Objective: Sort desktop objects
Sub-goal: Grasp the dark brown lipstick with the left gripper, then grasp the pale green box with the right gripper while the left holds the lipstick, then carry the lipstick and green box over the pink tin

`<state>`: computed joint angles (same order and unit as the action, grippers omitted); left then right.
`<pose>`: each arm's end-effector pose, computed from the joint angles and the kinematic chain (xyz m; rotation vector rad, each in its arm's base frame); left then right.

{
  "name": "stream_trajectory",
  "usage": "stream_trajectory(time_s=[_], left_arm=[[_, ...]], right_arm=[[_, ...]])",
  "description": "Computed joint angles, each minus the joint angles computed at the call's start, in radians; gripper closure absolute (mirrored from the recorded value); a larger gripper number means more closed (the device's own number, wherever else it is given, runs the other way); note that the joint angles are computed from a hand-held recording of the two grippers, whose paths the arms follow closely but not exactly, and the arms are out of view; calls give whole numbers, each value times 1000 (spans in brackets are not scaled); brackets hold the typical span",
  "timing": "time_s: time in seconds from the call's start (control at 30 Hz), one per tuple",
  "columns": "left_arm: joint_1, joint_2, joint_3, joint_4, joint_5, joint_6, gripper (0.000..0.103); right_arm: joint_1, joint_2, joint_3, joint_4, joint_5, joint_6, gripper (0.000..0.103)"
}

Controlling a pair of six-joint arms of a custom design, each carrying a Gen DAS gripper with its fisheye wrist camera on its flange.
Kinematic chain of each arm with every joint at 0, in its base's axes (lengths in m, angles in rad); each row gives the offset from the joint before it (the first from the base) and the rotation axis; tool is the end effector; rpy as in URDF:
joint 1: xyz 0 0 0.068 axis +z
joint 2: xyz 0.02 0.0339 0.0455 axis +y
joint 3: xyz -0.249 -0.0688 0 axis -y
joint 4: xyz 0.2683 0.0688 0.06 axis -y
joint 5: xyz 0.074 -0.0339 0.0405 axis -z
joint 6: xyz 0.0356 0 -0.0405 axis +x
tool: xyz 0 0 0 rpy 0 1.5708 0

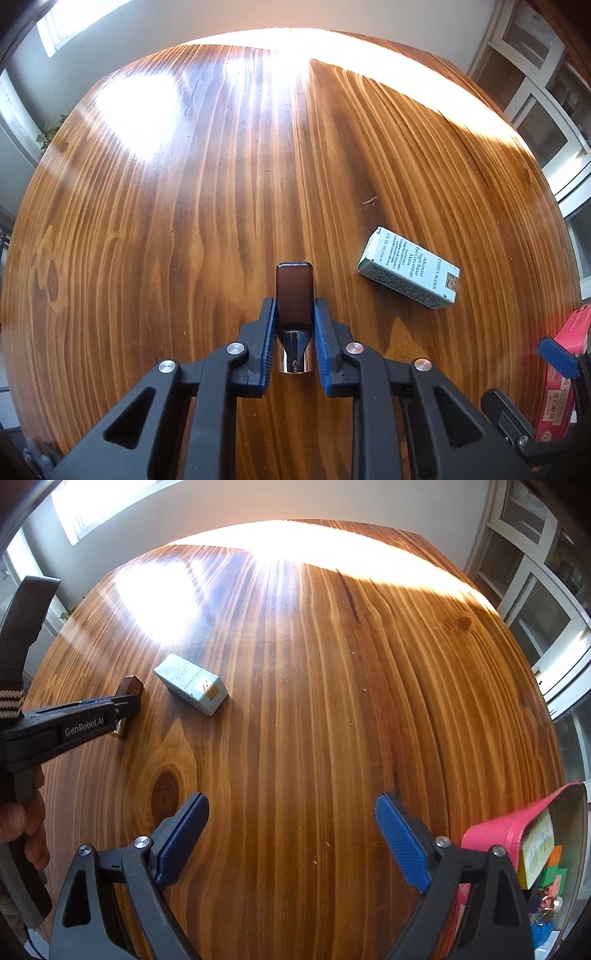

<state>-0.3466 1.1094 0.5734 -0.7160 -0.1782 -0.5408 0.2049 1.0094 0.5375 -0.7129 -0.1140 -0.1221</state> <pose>0.1946 -0.0636 0.1475 -0.3090 2.7612 0.0324 0.1900 0.0436 0.1544 -0.4788 2.7135 0.1794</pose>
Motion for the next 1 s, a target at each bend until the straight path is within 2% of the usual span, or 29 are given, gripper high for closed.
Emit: stream_trajectory(time_s=[0.2, 0.37, 0.43, 0.57, 0.63, 0.7, 0.87, 1.0], left_arm=[[36, -118, -69, -51, 13, 12, 81], [107, -191, -114, -81, 28, 44, 81], [128, -211, -127, -88, 35, 53, 81], [166, -274, -160, -114, 48, 76, 81], [167, -223, -151, -70, 51, 72, 81], [173, -213, -151, -60, 55, 75, 81], [216, -226, -146, -77, 69, 115, 81], [196, -196, -129, -62, 62, 106, 81]], right_arm=[[75, 136, 67, 106, -30, 20, 12], [149, 299, 162, 179, -38, 12, 29], [186, 331, 186, 191, -30, 11, 32], [235, 405, 243, 196, -34, -11, 45], [255, 435, 259, 196, -37, -15, 50], [279, 443, 263, 190, -30, 2, 52], [284, 442, 235, 209, -28, 8, 69], [242, 402, 182, 193, -76, -6, 74]])
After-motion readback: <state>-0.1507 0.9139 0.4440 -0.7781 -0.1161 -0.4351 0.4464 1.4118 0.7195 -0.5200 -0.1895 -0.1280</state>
